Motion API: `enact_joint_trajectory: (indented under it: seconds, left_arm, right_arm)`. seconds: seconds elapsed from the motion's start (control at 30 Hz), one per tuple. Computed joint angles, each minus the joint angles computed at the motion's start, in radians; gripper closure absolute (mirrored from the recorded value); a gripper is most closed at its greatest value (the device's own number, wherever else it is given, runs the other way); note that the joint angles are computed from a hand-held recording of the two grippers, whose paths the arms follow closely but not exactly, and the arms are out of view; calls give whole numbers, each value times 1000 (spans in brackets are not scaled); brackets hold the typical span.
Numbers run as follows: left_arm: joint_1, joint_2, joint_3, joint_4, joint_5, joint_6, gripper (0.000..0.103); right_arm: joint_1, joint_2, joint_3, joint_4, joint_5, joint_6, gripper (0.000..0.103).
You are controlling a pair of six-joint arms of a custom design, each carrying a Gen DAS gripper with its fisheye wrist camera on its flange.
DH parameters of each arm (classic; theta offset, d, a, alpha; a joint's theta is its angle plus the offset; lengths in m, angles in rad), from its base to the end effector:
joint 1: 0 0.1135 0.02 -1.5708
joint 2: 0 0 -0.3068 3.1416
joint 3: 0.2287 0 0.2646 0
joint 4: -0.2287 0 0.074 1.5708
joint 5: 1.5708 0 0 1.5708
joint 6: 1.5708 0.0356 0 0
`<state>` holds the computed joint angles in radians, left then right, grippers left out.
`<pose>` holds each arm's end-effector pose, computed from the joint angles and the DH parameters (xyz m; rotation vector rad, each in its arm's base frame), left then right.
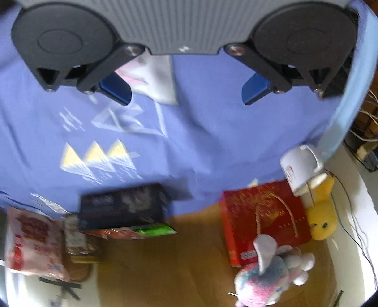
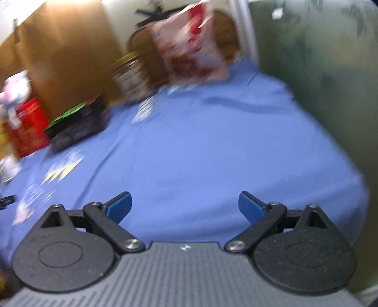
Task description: Organize snacks
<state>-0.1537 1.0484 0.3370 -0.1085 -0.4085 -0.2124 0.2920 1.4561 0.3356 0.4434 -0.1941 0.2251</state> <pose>0.1742 -0.0127 0.1786 -0.2572 2.3116 0.3058 0.2240 0.0745 0.1441 -0.1823 2.2727 0.4934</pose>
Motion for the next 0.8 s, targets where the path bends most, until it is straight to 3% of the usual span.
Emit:
enact_joint_trajectory:
  seconds: [0.1, 0.37, 0.5, 0.6, 0.8]
  left_arm:
    - [-77, -38, 25, -37, 59, -30, 0]
    - [-185, 62, 147, 71, 111, -31, 0]
    - [-158, 169, 210, 94, 116, -54, 0]
    - [-132, 173, 201, 122, 125, -44, 0]
    - [-86, 178, 178, 125, 120, -20, 0]
  right_arm:
    - [112, 34, -13, 72, -14, 58, 5]
    - [239, 133, 157, 108, 58, 67, 5]
    - [246, 190, 257, 87, 81, 79, 5]
    - [256, 137, 222, 98, 84, 76, 5]
    - [205, 130, 275, 8, 77, -48, 5]
